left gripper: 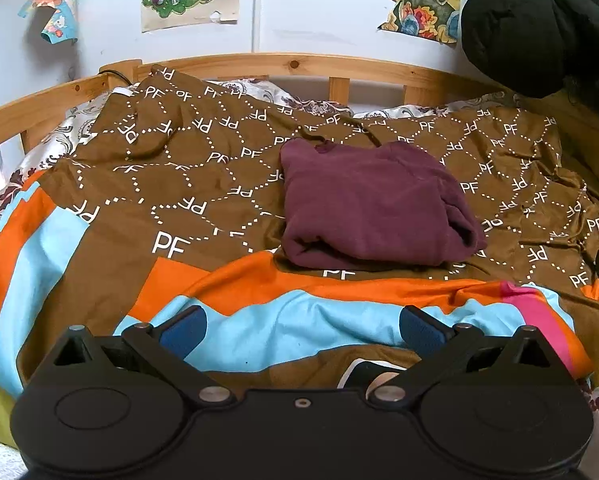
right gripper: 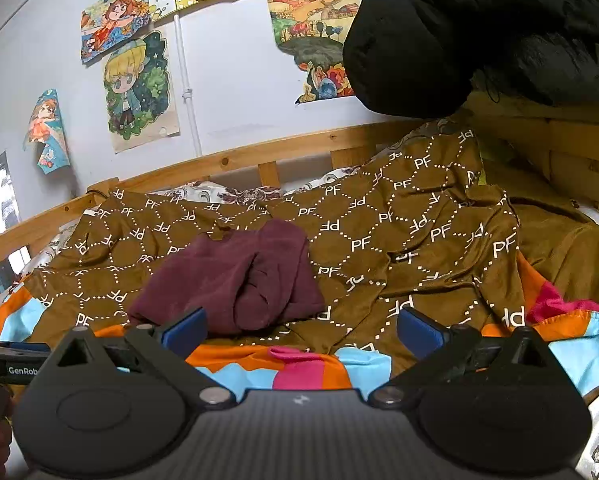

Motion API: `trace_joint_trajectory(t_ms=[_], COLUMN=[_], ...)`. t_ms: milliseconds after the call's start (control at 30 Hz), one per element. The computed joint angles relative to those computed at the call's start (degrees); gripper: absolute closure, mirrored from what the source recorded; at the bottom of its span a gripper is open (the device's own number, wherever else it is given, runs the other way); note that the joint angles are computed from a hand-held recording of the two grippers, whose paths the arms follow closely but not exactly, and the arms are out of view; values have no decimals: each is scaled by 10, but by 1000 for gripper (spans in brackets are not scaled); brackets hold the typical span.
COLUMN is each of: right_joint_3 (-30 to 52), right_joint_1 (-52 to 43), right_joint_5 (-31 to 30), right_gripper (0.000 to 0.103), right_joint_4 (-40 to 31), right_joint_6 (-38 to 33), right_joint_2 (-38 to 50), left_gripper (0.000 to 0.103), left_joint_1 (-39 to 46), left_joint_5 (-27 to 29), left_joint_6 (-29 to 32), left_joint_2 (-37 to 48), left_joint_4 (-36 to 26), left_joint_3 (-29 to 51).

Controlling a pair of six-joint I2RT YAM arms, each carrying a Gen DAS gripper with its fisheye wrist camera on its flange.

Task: Fold small clothes

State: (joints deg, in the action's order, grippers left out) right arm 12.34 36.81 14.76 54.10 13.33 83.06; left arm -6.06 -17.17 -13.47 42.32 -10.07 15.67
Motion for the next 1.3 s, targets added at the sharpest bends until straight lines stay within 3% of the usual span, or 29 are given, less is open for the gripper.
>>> trace_joint_trajectory(t_ms=[1300], right_joint_3=[1], right_joint_1=[8], right_joint_5=[8], right_gripper=[0], right_joint_4=[-7], right_joint_6=[-6], right_joint_2=[-3], left_gripper=[1], left_joint_1=[-2], left_joint_5=[7], left_joint_6=[15], left_joint_2=[2], left_joint_4=[12], left_joint_3=[-7])
